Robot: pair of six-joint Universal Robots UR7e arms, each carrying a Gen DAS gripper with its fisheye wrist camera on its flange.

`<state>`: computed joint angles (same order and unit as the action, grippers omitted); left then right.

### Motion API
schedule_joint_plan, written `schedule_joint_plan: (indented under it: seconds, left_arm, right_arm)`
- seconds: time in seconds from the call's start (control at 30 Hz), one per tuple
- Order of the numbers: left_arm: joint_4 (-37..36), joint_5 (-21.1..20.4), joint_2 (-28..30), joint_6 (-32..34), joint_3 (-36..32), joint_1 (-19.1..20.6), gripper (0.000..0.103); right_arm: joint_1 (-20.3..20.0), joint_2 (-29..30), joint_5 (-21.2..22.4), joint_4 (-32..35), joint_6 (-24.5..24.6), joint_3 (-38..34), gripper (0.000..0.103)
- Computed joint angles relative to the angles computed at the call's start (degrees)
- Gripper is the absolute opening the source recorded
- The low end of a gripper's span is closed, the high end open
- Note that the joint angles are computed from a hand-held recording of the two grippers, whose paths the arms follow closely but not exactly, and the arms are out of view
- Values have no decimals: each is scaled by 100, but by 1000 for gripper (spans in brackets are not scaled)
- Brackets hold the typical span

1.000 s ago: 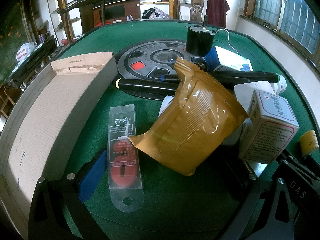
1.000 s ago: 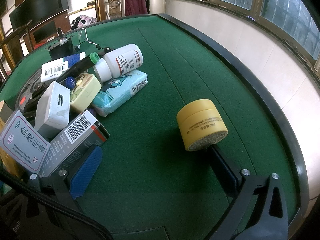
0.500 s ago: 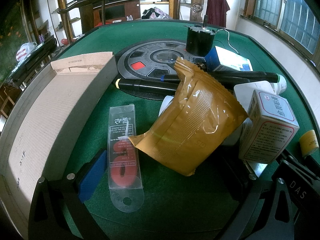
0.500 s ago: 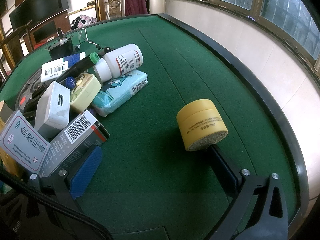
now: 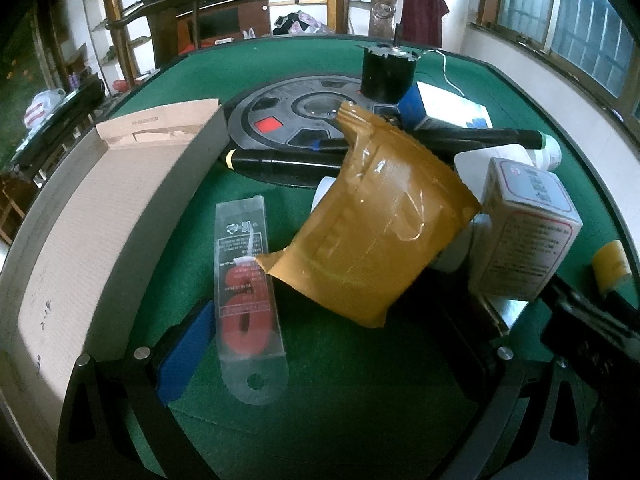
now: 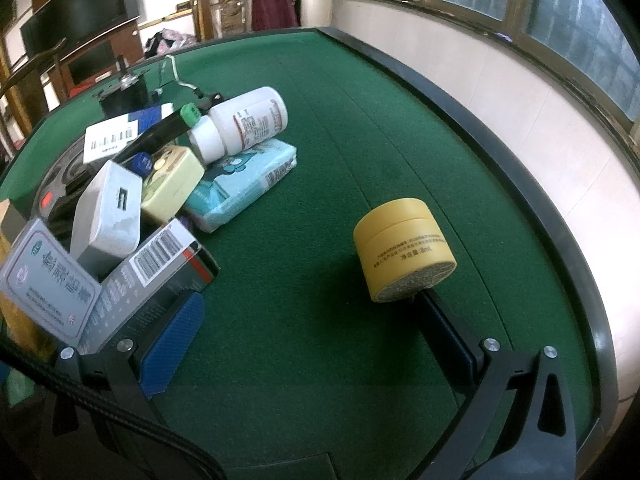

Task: Organize objects
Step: 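Grasp the gold foil pouch with the left tool while the right tool reaches toward the white box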

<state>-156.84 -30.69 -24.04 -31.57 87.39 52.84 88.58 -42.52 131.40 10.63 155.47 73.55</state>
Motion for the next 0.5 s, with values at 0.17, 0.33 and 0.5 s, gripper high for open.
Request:
schedule_joint_plan:
  seconds: [0.17, 0.33, 0.5]
  left_arm:
    - [130, 21, -1, -110, -24, -16, 102]
    - [-245, -487, -192, 432, 201, 13, 101]
    - [-1993, -694, -853, 1295, 1319, -235, 101]
  right_arm:
    - [-20, 78, -33, 506, -61, -239, 103]
    - [-5, 7, -77, 450, -148, -114, 103]
    - [86, -498, -169, -93, -683, 461, 103]
